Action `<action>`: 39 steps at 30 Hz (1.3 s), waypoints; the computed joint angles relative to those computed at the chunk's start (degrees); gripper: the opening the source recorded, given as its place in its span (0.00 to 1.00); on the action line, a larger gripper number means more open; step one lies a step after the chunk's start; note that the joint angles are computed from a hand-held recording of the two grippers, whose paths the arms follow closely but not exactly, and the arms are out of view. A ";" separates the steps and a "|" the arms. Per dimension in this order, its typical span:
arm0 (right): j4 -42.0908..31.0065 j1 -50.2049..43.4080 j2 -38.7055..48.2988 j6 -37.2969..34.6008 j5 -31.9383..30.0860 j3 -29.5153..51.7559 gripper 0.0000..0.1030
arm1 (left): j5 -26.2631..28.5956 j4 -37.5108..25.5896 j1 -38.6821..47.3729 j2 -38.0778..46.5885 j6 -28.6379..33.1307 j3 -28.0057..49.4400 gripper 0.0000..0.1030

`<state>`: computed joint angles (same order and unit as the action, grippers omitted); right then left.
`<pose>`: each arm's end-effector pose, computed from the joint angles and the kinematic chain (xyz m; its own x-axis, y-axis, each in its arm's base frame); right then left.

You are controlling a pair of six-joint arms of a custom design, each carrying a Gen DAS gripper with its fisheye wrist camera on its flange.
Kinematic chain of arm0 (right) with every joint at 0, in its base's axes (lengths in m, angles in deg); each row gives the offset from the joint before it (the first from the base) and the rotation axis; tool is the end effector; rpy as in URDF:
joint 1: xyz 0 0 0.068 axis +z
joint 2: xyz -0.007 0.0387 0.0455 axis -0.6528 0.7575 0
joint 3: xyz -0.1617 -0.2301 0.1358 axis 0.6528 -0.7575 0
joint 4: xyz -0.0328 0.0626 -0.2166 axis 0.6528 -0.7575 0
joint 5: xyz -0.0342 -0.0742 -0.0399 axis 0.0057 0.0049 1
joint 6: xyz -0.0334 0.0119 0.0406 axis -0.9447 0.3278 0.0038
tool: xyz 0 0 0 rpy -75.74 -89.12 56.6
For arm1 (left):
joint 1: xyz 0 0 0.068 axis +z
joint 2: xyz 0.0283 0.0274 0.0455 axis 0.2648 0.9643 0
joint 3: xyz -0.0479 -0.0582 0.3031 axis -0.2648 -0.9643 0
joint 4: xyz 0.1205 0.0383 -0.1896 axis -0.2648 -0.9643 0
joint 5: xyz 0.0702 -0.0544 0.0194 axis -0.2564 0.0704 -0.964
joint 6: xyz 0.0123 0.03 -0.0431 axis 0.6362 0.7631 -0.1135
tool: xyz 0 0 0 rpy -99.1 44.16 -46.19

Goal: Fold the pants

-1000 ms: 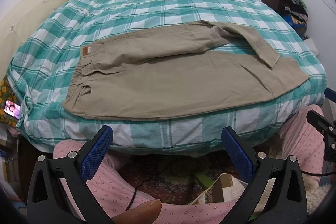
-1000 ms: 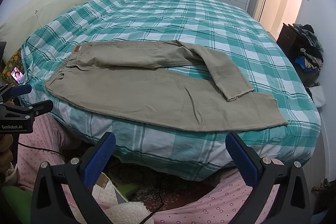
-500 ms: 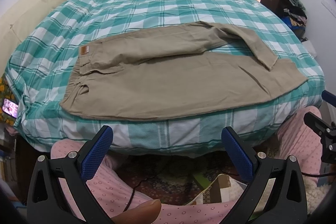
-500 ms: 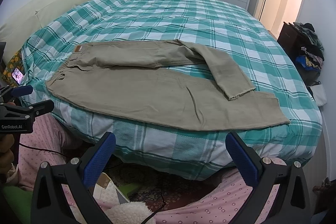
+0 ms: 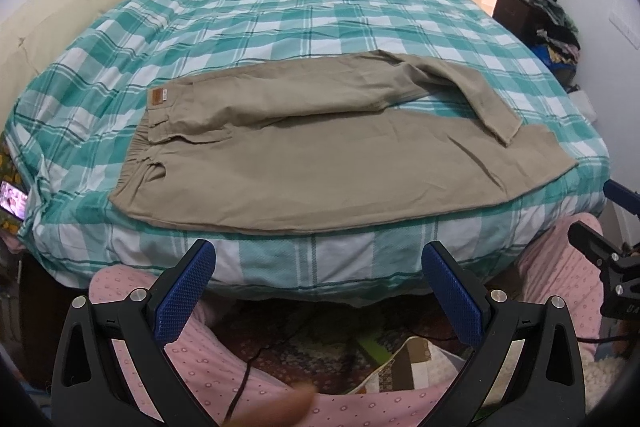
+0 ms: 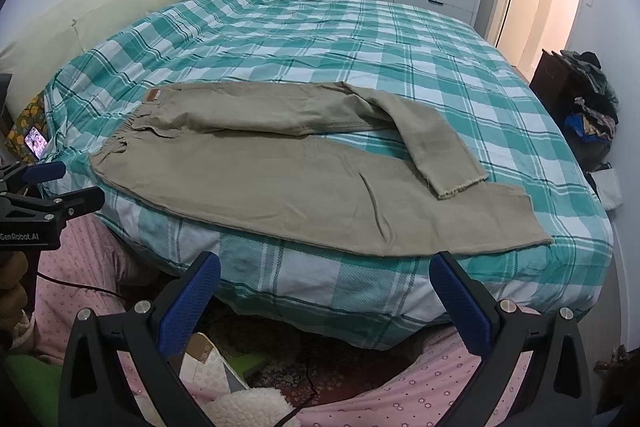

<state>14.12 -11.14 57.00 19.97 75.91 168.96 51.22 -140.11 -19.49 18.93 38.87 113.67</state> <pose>0.2163 0.1118 0.4240 -0.7790 -0.0565 -0.6244 -0.0672 0.9977 -0.0064 0.2694 -0.1774 0.4368 -0.8331 0.1629 -0.5285 0.1802 0.9834 0.0191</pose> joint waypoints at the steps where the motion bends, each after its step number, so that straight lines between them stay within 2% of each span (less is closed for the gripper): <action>1: 0.26 0.25 -0.17 0.09 -0.17 -0.18 1.00 | -0.30 0.18 -0.01 -0.05 0.04 -0.32 1.00; 7: 2.10 -2.97 -2.25 0.74 -4.36 -2.48 1.00 | 0.15 -0.92 0.43 1.52 0.53 0.74 1.00; 16: 2.96 -6.02 -2.53 -0.11 -5.70 -2.48 1.00 | 1.11 -0.84 1.33 2.50 0.81 1.55 1.00; 23: 2.07 -7.50 -2.27 0.51 -5.21 -1.31 1.00 | 0.79 -1.53 1.15 3.16 1.23 3.37 1.00; 30: -1.27 -7.83 -0.89 0.02 -1.33 1.48 1.00 | 0.87 -2.58 1.41 4.04 1.45 4.38 1.00; 39: -2.61 -8.05 0.30 -0.23 0.30 2.42 1.00 | 0.18 -1.59 2.12 3.55 1.57 2.57 1.00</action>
<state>11.51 -19.20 57.30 19.73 76.21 171.38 51.40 -141.70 -17.38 22.48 40.44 116.24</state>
